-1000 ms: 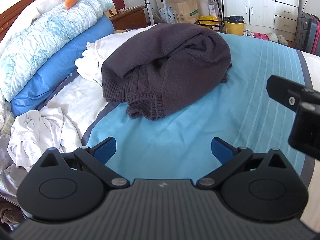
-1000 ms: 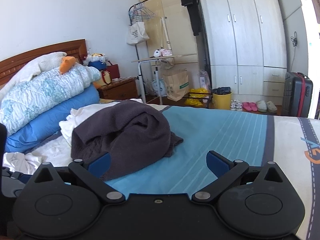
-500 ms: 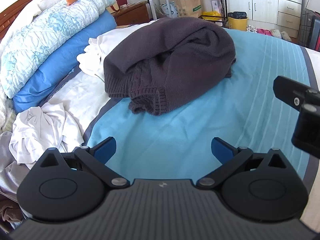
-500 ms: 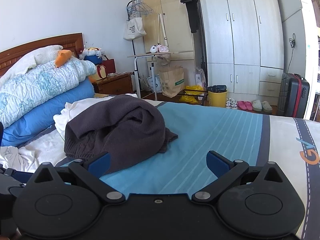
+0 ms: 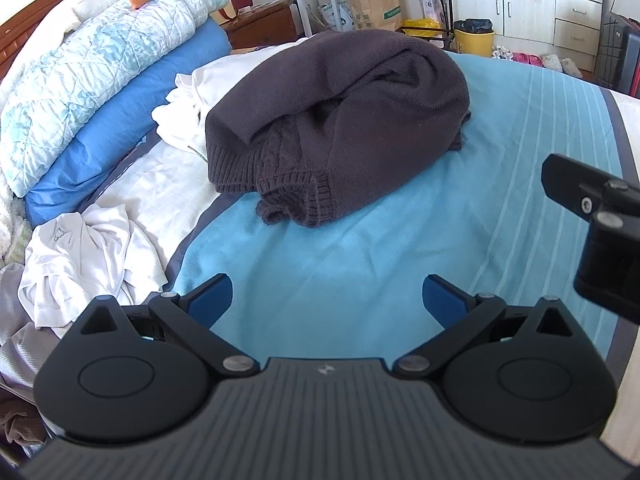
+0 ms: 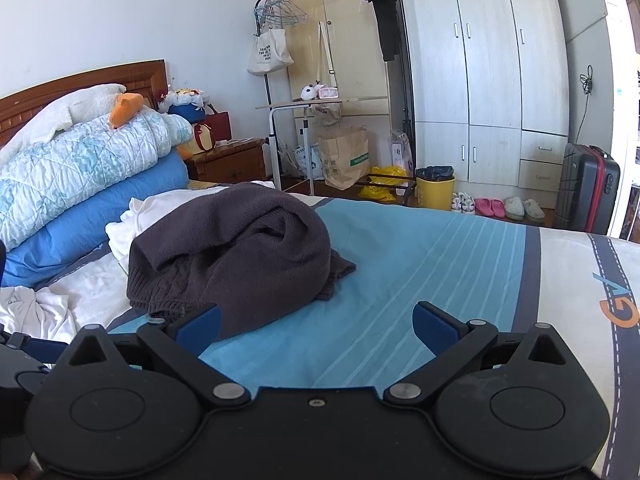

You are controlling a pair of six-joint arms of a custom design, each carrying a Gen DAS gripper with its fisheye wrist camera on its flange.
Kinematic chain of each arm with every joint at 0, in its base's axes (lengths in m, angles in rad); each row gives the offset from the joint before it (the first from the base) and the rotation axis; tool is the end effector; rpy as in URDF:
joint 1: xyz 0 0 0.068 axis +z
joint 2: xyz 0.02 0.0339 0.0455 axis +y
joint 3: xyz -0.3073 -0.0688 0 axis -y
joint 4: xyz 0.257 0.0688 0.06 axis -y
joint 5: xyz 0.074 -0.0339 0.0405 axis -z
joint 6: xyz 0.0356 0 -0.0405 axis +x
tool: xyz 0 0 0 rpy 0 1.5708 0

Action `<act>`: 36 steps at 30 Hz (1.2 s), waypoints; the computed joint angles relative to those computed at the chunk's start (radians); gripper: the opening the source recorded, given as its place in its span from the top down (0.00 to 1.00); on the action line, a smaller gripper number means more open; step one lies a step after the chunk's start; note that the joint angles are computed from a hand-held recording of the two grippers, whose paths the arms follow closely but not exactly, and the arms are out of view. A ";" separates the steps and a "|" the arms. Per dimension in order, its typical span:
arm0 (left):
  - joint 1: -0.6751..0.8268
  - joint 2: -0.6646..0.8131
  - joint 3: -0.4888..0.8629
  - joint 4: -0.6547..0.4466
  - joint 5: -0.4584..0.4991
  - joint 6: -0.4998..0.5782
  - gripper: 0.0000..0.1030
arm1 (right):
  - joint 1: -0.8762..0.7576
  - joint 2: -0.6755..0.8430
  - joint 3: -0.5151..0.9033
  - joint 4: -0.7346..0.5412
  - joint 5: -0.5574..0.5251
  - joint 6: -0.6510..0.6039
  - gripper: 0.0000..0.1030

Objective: Fold clothes

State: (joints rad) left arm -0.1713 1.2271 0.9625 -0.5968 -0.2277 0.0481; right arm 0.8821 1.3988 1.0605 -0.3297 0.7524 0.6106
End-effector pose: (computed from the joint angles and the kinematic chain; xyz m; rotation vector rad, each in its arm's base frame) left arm 0.2487 -0.0349 0.3111 0.1625 2.4089 0.2203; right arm 0.2147 0.2225 0.3256 0.1090 2.0380 0.0785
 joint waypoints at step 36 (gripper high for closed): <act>0.105 0.086 0.002 0.097 0.111 0.043 0.00 | -0.153 -0.042 -0.143 0.132 -0.282 0.210 0.00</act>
State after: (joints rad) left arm -0.0660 1.3133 0.9644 -0.4999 -0.1170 0.0908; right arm 0.7291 1.3569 0.9174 -0.1979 0.4707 0.8206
